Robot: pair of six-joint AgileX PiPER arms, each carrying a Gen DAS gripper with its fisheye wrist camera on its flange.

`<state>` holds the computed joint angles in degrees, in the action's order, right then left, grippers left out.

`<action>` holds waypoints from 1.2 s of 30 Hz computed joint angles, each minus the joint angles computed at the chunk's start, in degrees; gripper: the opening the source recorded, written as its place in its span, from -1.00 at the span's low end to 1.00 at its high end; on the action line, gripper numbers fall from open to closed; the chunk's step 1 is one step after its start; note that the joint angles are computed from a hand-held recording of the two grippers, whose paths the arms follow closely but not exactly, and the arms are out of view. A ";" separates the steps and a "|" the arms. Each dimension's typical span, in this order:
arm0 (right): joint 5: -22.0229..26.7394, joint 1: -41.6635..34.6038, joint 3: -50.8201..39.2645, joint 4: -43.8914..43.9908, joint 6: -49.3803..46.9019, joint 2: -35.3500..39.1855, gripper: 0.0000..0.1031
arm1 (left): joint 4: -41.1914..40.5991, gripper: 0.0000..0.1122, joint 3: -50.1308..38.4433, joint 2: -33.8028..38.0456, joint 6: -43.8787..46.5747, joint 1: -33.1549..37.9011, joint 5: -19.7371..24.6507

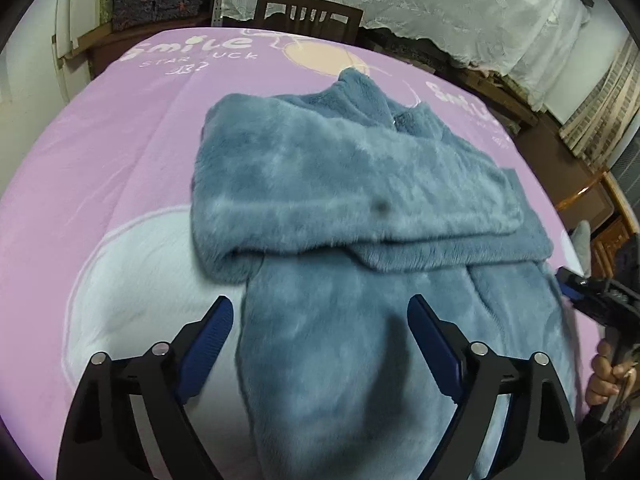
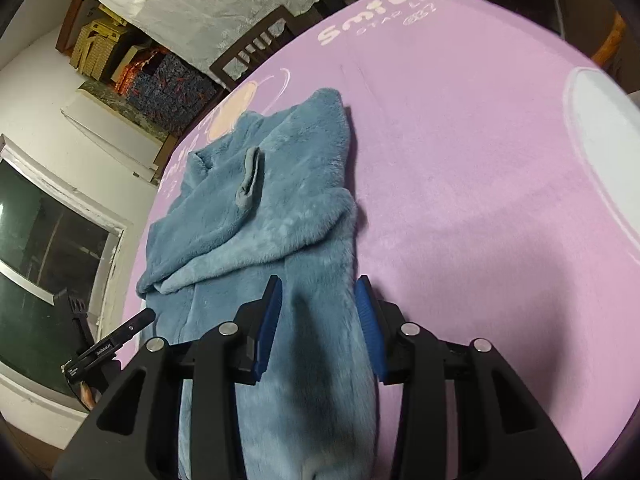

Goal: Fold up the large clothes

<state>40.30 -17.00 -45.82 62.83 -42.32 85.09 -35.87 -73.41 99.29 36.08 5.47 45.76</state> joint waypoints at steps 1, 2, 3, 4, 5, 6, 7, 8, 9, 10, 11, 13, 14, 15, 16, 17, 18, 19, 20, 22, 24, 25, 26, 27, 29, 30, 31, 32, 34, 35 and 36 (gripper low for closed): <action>0.58 0.21 -1.11 0.32 -0.28 1.54 -0.24 | -1.93 0.54 -0.65 0.68 1.34 0.63 1.06; 0.78 0.38 -1.83 0.73 -0.70 2.60 -0.23 | -3.21 0.53 -0.94 1.06 2.15 0.94 1.64; 0.87 0.36 -2.06 1.24 -1.40 2.87 -0.18 | -4.69 0.50 -1.24 1.44 3.28 1.53 2.58; 1.34 0.33 -2.38 1.89 -2.35 3.33 -0.14 | -5.61 0.49 -1.34 1.59 3.84 1.82 3.16; 1.83 0.17 -2.50 2.65 -3.23 3.65 -0.08 | -6.99 0.47 -1.62 2.01 4.82 2.56 4.27; 2.05 0.18 -2.49 3.15 -3.72 3.76 -0.05 | -8.10 0.44 -1.80 2.29 5.41 3.15 5.22; 2.20 0.12 -2.25 3.66 -4.27 3.74 -0.04 | -8.85 0.43 -2.01 2.52 5.63 3.46 6.01; 2.27 0.13 -1.97 3.92 -4.49 3.58 -0.04 | -10.07 0.41 -2.20 2.81 6.28 4.24 7.42; 2.47 0.02 -1.63 4.20 -4.78 3.38 -0.04 | -10.83 0.37 -2.04 2.84 6.56 4.79 8.29; 3.21 -0.45 -0.97 4.77 -5.32 3.07 -0.04 | -11.32 0.35 -1.87 2.79 6.67 5.23 8.93; 4.26 -1.04 -0.19 5.39 -5.83 2.74 -0.04 | -12.14 0.32 -1.20 2.44 6.97 6.00 9.97; 6.40 -2.13 2.11 6.14 -6.76 1.27 -0.04 | -13.31 0.29 0.42 1.39 7.88 7.24 11.65; 6.76 -2.39 3.33 5.85 -6.88 0.08 -0.04 | -13.88 0.28 2.10 0.25 8.93 8.09 12.68; 6.97 -2.55 5.11 4.90 -6.63 -2.00 -0.04 | -14.19 0.27 3.85 -1.01 9.95 8.74 13.38; 7.34 -2.69 6.14 4.18 -6.45 -3.35 -0.04 | -14.19 0.27 5.14 -2.03 10.66 9.11 13.75; 8.11 -3.13 7.57 3.35 -6.56 -5.03 -0.04 | -13.77 0.27 7.58 -4.12 11.64 9.39 13.37; 8.84 -3.63 9.65 2.33 -6.58 -7.43 -0.04 | -12.98 0.27 10.07 -6.44 12.42 9.66 12.94; 9.46 -4.19 11.01 1.45 -6.51 -9.30 -0.04 | -12.51 0.27 11.96 -8.17 13.10 10.06 13.09; 10.25 -4.80 12.94 0.35 -6.29 -12.03 -0.05 | -12.34 0.27 13.39 -9.50 13.75 10.56 13.50; 12.03 -6.48 15.74 -1.33 -6.23 -16.13 -0.05 | -12.85 0.27 17.12 -12.67 16.65 12.73 15.69; 14.52 -8.73 18.28 -3.15 -6.55 -19.98 -0.05 | -13.25 0.27 20.16 -15.08 18.84 14.19 17.10; 15.98 -10.06 19.67 -4.28 -6.49 -22.47 -0.05 | -13.04 0.27 21.66 -16.35 19.52 14.62 17.22; 17.32 -11.18 20.71 -5.53 -6.08 -24.79 -0.05 | -12.80 0.27 23.62 -18.26 20.31 14.99 16.89; 18.94 -12.40 21.60 -6.68 -5.82 -26.93 -0.05 | -12.61 0.27 24.57 -19.37 20.70 15.26 16.89; 21.15 -13.80 23.02 -8.04 -5.48 -30.09 -0.05 | -12.14 0.27 26.48 -21.64 20.92 15.61 17.31; 22.33 -14.38 23.82 -8.61 -5.15 -31.90 -0.05 | -12.18 0.27 27.18 -22.41 21.20 15.84 17.76; 23.12 -15.25 24.32 -8.71 -5.83 -32.45 -0.05 | -12.25 0.27 27.64 -22.84 21.56 16.10 18.11; 24.07 -15.74 25.14 -8.82 -5.90 -33.99 -0.05 | -12.28 0.27 28.30 -23.40 22.13 16.48 18.53; 25.17 -16.59 26.57 -8.71 -6.04 -36.35 -0.05 | -12.26 0.25 29.47 -24.29 22.56 16.38 18.52; 25.57 -17.20 27.26 -8.54 -6.45 -37.36 -0.05 | -12.29 0.23 30.22 -24.92 22.91 16.13 18.34; 25.63 -17.50 27.37 -8.46 -6.67 -37.57 -0.06 | -12.26 0.18 30.72 -25.46 23.12 15.89 17.99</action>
<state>65.93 -34.51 -18.45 54.36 -48.99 47.52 -48.13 -42.68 73.83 59.20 21.36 63.75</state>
